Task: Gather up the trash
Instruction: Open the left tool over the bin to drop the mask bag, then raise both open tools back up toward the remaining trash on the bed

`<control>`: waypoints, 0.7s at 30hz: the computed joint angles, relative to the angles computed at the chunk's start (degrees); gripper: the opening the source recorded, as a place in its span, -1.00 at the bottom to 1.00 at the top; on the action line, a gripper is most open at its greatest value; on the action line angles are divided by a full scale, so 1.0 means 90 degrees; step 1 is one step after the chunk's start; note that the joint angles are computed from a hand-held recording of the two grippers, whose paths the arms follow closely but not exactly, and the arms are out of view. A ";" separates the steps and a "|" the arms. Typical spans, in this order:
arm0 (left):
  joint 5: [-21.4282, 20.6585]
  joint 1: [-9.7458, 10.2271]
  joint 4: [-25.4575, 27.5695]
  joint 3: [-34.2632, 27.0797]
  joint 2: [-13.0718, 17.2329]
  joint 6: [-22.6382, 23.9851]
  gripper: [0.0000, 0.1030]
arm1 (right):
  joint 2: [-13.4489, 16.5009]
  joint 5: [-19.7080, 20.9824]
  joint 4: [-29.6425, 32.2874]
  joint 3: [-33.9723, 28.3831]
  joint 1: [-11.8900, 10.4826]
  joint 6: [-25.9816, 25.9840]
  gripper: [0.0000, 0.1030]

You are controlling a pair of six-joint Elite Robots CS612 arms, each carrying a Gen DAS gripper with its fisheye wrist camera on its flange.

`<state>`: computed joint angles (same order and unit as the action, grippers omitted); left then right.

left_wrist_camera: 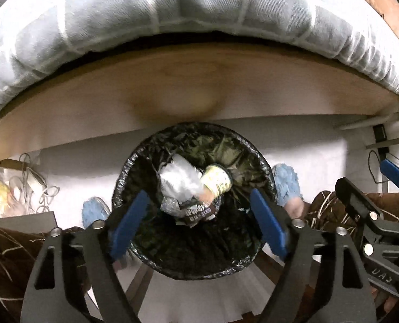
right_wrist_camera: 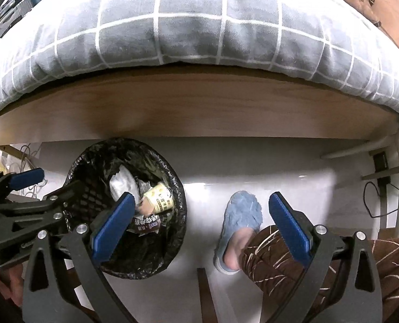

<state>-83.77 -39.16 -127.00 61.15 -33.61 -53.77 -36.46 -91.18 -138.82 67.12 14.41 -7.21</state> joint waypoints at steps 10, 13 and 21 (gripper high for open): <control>0.0692 -0.0022 -0.0413 0.0526 -0.0418 -0.0144 0.89 | -0.0087 0.0072 -0.0475 -0.0003 0.0049 0.0113 0.86; 0.0988 -0.0030 -0.0503 0.0723 -0.0581 -0.0225 0.89 | -0.0115 0.0097 -0.0601 -0.0020 0.0083 0.0087 0.86; 0.1677 -0.0024 -0.0574 0.1075 -0.0927 -0.0437 0.89 | -0.0221 0.0277 -0.1159 -0.0064 0.0217 -0.0077 0.86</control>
<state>-68.68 -39.37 -132.16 70.83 -41.96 -57.70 -38.45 -88.69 -149.25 66.55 16.36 -7.91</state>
